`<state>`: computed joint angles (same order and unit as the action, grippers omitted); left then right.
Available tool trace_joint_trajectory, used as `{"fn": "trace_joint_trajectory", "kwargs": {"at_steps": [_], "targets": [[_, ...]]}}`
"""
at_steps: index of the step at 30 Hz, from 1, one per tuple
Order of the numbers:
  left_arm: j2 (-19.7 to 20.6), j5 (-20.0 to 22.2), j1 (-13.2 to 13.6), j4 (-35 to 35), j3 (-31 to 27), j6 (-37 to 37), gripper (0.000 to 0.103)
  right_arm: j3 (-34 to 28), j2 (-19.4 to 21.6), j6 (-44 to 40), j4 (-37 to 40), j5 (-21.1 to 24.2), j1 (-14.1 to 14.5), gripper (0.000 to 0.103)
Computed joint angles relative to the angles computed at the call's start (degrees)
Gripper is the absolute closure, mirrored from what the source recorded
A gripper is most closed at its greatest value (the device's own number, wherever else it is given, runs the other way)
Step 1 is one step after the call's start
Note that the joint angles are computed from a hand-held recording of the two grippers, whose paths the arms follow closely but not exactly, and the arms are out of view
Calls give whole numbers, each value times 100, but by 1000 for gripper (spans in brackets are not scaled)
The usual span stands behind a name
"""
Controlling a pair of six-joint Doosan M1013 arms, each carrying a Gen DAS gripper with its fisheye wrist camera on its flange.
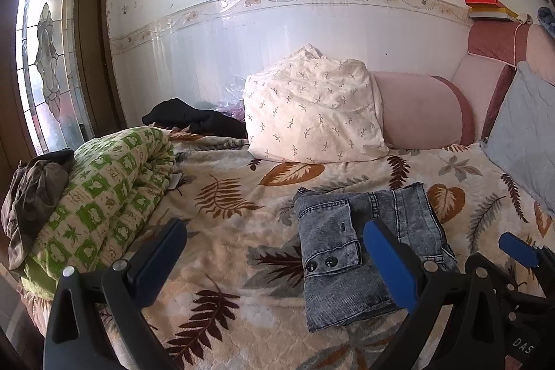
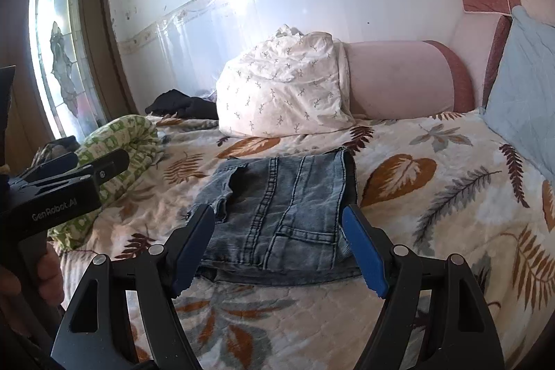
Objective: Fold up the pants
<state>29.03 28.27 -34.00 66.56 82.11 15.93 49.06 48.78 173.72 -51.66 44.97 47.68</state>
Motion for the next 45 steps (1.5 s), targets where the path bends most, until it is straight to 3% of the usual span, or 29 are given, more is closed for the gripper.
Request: {"fn": "trace_joint_trajectory", "kwargs": {"at_steps": [22,36,45], "targets": [[11,188,51,-393,73,239,0,-264,181,-373,130,160,84,27],[120,63,170,-1103,33,1110,0,-510,329,-747,341,212,66,27],[87,-76,231,-1008,113,911,0,-740,467,-1097,483,315,76,27]]}}
